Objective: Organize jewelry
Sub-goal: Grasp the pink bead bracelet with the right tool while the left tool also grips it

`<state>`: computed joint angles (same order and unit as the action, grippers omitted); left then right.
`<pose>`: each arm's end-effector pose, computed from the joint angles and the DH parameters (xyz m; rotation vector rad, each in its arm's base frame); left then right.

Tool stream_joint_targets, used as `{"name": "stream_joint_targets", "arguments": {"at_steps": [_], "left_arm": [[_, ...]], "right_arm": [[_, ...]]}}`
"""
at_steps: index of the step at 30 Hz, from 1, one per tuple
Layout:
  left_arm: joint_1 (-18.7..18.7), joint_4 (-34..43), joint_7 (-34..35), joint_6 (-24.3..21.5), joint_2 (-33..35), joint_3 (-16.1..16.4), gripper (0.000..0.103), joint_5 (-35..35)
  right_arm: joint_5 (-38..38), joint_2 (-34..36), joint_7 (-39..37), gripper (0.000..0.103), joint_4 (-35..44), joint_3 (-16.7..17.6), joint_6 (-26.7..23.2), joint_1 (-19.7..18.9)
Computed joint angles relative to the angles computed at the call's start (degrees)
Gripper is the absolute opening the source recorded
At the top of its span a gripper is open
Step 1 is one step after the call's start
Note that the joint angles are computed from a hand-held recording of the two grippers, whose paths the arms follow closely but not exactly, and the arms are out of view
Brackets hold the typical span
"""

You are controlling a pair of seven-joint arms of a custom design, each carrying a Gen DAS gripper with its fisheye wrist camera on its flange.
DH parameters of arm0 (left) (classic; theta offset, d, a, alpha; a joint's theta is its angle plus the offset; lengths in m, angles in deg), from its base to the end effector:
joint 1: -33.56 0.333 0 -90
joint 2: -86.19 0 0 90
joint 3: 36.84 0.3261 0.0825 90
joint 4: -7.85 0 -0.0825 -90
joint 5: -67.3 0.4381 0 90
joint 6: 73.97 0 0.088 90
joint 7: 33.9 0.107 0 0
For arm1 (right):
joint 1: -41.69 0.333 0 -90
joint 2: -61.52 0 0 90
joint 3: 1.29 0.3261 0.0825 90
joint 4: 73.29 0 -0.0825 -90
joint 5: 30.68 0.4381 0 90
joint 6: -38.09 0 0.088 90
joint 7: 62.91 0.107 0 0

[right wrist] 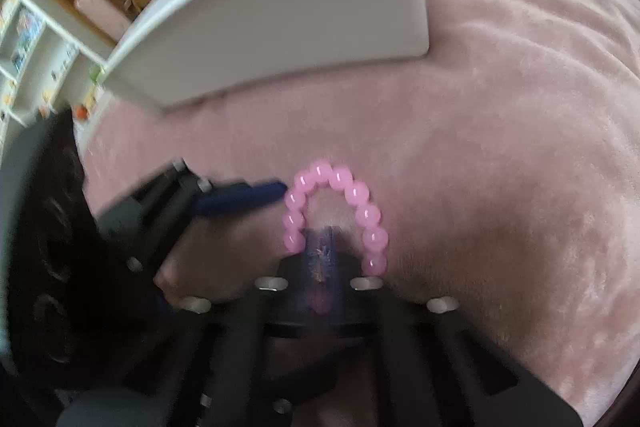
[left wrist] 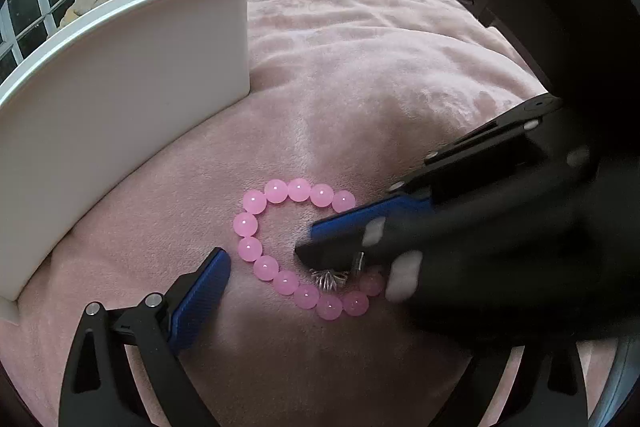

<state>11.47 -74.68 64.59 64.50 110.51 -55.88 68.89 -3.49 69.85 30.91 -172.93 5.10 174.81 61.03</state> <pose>0.6175 -0.4772 0.5177 -1.0504 2.6423 -0.8066 0.6304 0.3039 0.5372 -1.8655 1.6686 0.1500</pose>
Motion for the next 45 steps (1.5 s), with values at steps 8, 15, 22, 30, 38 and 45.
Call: {"name": "stream_joint_targets", "arguments": {"at_steps": [8, 15, 22, 30, 38, 45], "left_arm": [[-0.27, 2.90, -1.61, -1.78, 1.51, 0.49, 0.069, 0.42], [-0.35, 4.38, -1.50, -3.45, 2.02, 0.57, 0.051, 0.68], [1.42, 3.52, -1.40, -4.90, 0.61, -0.19, 0.037, -3.16], [3.07, 3.64, -0.99, -5.54, -1.33, -0.05, 0.008, -6.78], [2.97, 3.54, -1.80, -5.63, -1.35, 0.49, 0.038, -6.00], [6.47, -4.52, 8.86, -3.26, -6.07, -1.51, 0.076, -10.46]], "right_arm": [[10.36, -3.81, -3.24, 0.001, -4.67, 0.13, 7.36, -1.19], [9.36, -6.20, -1.82, 0.001, -5.86, -0.58, 7.74, -1.04], [1.57, -8.10, 9.12, 0.054, -8.52, -0.70, 11.97, -0.14], [-9.56, -9.23, 15.09, 0.058, -8.28, -0.49, 4.45, -0.44], [-25.86, -5.36, 16.26, 0.045, -3.99, 0.38, 2.63, 3.14], [-31.10, -1.50, 12.52, 0.025, -1.06, -0.01, 1.12, 4.43]]}}
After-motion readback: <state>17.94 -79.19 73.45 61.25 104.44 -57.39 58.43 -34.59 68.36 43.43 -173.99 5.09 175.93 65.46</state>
